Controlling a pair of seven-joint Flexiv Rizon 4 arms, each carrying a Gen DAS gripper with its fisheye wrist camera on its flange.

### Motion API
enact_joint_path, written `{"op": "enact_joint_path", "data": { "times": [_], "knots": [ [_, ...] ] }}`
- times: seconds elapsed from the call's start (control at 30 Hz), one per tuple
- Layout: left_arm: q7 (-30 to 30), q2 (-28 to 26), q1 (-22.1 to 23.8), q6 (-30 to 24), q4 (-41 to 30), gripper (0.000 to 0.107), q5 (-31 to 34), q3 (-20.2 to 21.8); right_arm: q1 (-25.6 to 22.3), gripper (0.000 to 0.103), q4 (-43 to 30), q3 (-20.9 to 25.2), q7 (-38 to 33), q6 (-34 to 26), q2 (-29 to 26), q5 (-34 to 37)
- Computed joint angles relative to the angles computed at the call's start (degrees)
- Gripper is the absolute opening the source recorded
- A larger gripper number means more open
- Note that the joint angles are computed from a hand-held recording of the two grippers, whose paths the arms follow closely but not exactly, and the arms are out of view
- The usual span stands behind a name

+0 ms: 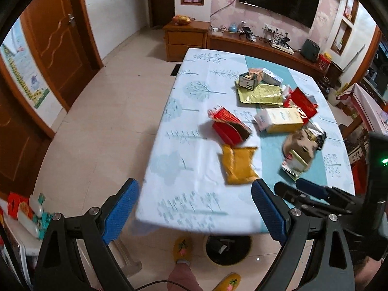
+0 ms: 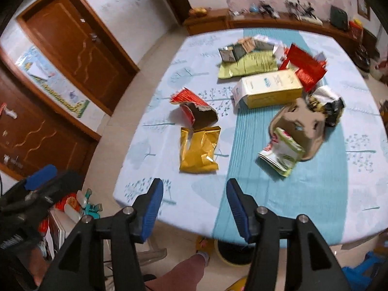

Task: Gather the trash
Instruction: 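Grasp the yellow snack bag with the right tool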

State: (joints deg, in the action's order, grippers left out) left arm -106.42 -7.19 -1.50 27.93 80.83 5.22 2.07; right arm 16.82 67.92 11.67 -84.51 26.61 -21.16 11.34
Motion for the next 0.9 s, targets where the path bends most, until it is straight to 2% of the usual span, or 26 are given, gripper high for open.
{"op": "enact_joint_path", "data": {
  "times": [0.17,0.27,0.4,0.6,0.9],
  "knots": [
    [8.02,-5.11,3.41,-1.59,-2.61,0.093,-5.22,0.47,3.68,0.057,-5.86,-1.24,5.53,-2.54,-7.02,-4.32],
    [12.20,-8.40,4.86,-4.92,-5.21,0.093,-7.51,0.43,5.31,0.059,-9.14,-1.53,8.31,-4.25,-10.56,-6.16],
    [15.28,-10.97,5.67,-6.55,-7.11,0.093,-8.98,0.63,7.53,0.059,-11.24,-2.07,10.07,-4.79,-13.49,-9.34],
    [18.64,-13.69,6.26,-7.07,-9.97,0.093,-10.44,0.54,10.38,0.059,-9.75,-4.01,13.15,-2.33,-14.50,-16.07],
    [20.16,-16.73,6.56,-7.74,-13.88,0.093,-12.64,0.12,10.15,0.059,-9.36,-4.69,15.75,-2.43,-14.78,-19.18]
  ]
}}
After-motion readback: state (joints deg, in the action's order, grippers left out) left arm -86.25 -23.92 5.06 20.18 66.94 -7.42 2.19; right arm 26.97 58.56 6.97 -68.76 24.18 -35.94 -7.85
